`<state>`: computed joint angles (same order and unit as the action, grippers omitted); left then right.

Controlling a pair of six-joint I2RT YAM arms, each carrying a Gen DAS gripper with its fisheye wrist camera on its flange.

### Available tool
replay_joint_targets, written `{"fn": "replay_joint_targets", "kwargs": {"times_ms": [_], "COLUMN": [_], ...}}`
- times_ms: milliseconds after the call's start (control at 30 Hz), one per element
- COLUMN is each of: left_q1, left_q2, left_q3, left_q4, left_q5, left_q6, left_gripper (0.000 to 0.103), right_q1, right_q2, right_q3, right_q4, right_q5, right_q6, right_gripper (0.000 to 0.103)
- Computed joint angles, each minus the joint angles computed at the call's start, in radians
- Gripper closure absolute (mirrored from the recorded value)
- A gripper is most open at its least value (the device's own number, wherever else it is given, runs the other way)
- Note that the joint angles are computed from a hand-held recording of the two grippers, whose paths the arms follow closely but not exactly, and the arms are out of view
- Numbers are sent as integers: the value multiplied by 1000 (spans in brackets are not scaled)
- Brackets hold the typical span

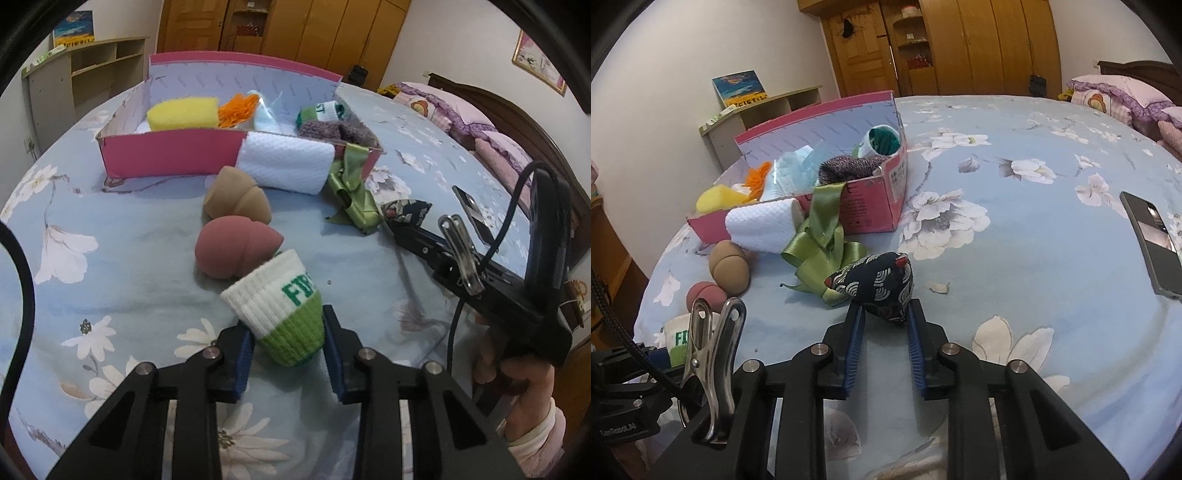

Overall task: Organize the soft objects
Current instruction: 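Grasp the white-green FIRST sock with the left tool while the right tool grasps the navy patterned pouch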

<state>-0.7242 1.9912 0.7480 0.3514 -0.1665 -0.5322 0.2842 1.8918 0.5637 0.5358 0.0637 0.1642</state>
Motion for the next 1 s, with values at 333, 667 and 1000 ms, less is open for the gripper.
{"fn": "replay_joint_targets", "kwargs": {"times_ms": [333,667,1000], "left_q1": [-18,-27,-9], "left_q2": [-108,-155,-178], "left_q3": [-70,-102,-128], "left_q4": [20,29,49], "left_q5": [-16,-85,-81], "left_q6": [29,38,34], "left_gripper": [68,68,68], "right_q1": [23,57,108], "right_q2": [-53,-121,-202], "right_q3": [-59,-112,-144], "right_q4": [41,67,62], "right_q5": [-5,-8,26], "right_q6": [1,13,-14], "right_gripper": [81,82,88]}}
